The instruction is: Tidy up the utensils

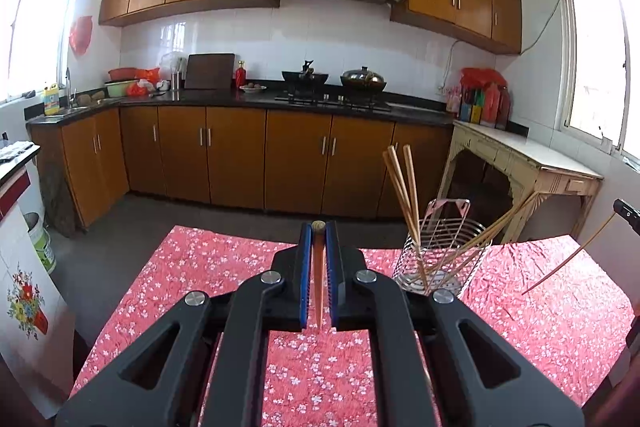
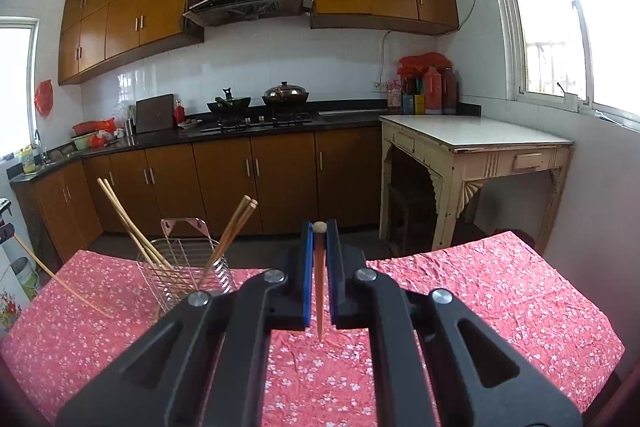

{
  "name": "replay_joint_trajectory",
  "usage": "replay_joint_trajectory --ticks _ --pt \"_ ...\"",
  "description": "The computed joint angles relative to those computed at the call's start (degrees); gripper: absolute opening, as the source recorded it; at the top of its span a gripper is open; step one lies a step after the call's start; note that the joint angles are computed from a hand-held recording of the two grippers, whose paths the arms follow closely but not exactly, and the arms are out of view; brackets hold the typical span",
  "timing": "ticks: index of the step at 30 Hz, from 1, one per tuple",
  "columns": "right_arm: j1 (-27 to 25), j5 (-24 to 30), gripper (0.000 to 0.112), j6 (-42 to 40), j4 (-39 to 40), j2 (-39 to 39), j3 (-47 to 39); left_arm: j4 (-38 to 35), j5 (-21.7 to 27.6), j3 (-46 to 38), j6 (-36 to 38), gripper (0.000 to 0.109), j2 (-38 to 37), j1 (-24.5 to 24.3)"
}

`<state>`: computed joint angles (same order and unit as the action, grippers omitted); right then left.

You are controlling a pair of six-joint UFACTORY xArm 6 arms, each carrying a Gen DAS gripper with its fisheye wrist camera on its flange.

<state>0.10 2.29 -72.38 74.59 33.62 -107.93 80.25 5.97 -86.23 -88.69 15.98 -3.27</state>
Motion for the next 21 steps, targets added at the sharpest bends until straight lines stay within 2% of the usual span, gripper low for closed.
replay_joint_trajectory --ticks 4,12,21 --pt "0.1 1.4 0.007 -1.7 1.9 -1.1 0.8 1.4 0.1 -0.2 -1.0 0.007 -0.3 -0.2" --pt "-0.1 6.8 0.007 0.2 2.0 -3.0 1.8 2.6 -0.2 -1.3 -1.7 0.007 0.1 -0.6" --pt "0.1 16.2 0.007 0.8 3.9 -6.2 1.6 -0.4 -2.8 -5.9 0.6 0.007 1.4 -1.4"
